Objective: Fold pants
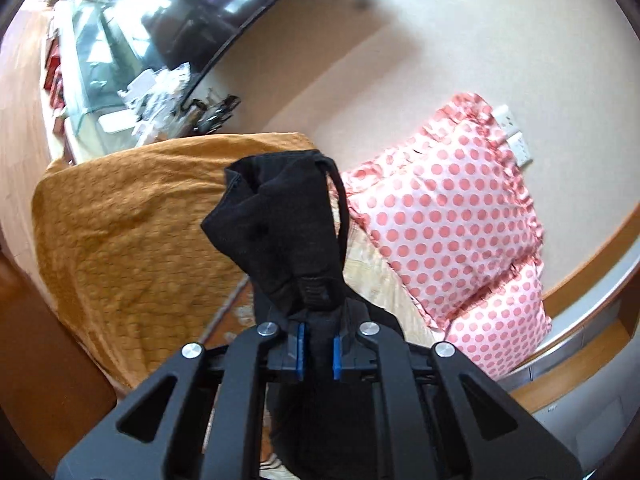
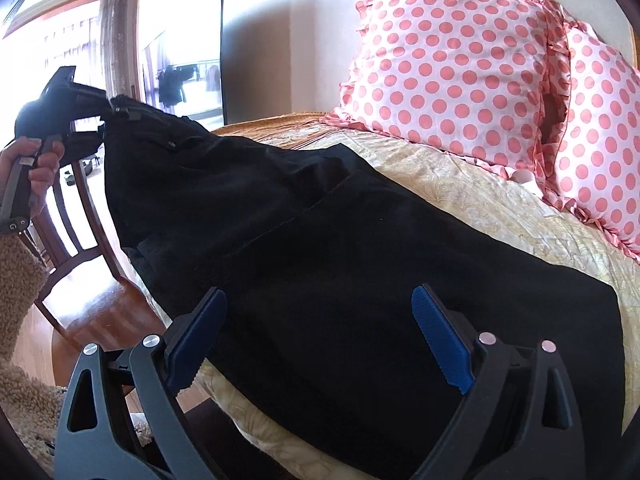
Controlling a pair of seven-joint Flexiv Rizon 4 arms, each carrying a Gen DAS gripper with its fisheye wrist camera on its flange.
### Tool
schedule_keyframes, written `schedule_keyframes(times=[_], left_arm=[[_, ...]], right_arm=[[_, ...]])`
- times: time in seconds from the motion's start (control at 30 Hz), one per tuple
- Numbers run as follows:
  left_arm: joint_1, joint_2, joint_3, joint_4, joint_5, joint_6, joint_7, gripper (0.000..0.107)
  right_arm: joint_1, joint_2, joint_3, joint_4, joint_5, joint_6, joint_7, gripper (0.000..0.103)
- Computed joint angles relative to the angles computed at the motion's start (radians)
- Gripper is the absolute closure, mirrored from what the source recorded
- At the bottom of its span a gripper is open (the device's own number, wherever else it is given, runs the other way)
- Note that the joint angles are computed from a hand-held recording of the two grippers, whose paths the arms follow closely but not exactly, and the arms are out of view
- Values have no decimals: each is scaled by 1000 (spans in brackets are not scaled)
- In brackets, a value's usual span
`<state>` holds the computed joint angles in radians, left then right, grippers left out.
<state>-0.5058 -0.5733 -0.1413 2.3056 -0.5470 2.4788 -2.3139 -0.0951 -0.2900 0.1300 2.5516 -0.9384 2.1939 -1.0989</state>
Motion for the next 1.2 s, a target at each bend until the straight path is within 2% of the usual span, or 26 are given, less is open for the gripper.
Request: schedule_keyframes(times=[0.13, 0.2, 0.33, 0.4, 0.47, 0.53, 0.6, 0.7, 0.8, 0.93, 1.07, 1.1, 1.13, 1.2], left_arm=[[-50, 3, -2, -171, 30, -124, 209, 98], [-48, -21, -24, -269, 94, -185, 273, 98], [-17, -103, -100, -474, 260, -305, 335, 98], [9, -160, -159, -579, 344, -368, 344, 98], [60, -245, -267, -702, 454, -460, 351, 98], [89, -327, -357, -797, 515, -548, 366, 98], [106, -415, -447, -888, 537, -654, 403, 98], [107, -490, -513, -957, 514, -752, 468, 98], [37, -472, -427, -995, 452, -766, 497, 98], [-24, -437, -367, -1014, 426, -760, 557, 98], [-142, -436, -232, -1077, 383, -883, 621, 97], [-148, -447, -230, -1086, 374, -912, 631, 97], [-136, -464, -260, -1090, 354, -940, 657, 96], [-129, -478, -285, -1077, 327, -940, 688, 96]], right_arm=[[-84, -5, -28, -2, -94, 46, 110, 7], [-112, -5, -47, -3, -126, 68, 158, 7], [-156, 3, -88, 12, -143, 99, 207, 7], [-176, 17, -105, 29, -136, 105, 206, 7], [-196, 28, -119, 43, -131, 114, 205, 7], [-217, 36, -132, 58, -130, 125, 208, 7], [-231, 45, -141, 74, -111, 127, 202, 7], [-256, 52, -153, 91, -93, 128, 205, 7], [-284, 52, -164, 93, -107, 135, 218, 7], [-296, 50, -168, 98, -65, 147, 195, 6], [-306, 59, -171, 106, -22, 129, 186, 5], [-309, 63, -170, 110, -9, 130, 182, 5], [-314, 68, -171, 116, 3, 133, 177, 5], [-312, 82, -172, 125, 49, 128, 152, 5]])
